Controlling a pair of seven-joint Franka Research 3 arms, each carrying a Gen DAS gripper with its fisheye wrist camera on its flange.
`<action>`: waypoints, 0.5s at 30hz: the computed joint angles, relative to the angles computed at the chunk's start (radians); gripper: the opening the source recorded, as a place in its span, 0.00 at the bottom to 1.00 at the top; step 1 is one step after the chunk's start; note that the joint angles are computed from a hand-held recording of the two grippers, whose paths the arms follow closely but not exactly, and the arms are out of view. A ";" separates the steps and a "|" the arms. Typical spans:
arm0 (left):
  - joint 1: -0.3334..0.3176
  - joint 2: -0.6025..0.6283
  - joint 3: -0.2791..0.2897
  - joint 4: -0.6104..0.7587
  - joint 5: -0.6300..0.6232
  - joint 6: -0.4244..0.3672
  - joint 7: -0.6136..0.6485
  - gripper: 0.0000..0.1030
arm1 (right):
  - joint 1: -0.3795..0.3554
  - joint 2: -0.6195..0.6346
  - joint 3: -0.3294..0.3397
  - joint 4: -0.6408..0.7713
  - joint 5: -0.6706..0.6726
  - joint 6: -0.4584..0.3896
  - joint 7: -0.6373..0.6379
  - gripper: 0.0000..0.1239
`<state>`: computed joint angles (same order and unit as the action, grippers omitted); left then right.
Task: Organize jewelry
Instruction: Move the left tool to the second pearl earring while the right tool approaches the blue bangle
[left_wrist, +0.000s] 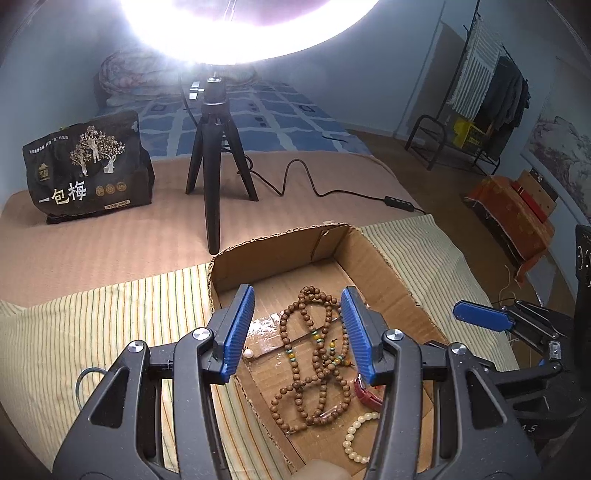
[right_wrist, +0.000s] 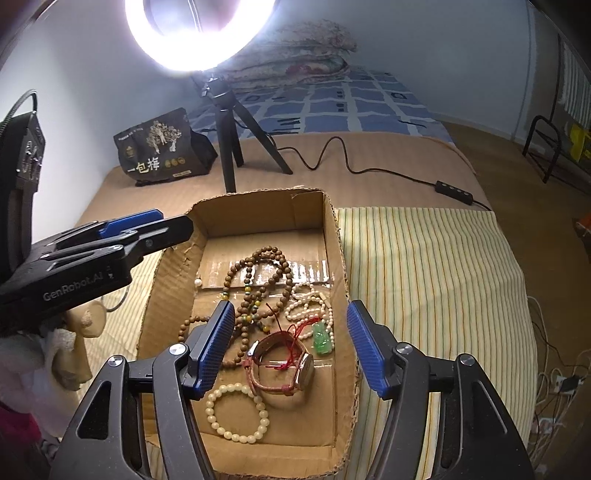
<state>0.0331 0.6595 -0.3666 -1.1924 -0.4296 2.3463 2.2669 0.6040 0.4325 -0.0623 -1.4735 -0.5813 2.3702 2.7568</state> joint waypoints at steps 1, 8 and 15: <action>0.004 -0.004 -0.002 -0.005 -0.003 0.001 0.003 0.48 | 0.005 0.001 -0.002 0.005 -0.004 -0.010 0.004 0.55; 0.038 -0.047 -0.005 -0.053 -0.038 0.013 0.039 0.48 | 0.025 -0.004 0.000 0.021 -0.044 -0.063 0.024 0.58; 0.078 -0.096 0.007 -0.100 -0.079 0.013 0.088 0.48 | 0.048 0.003 0.008 0.056 -0.067 -0.130 0.042 0.58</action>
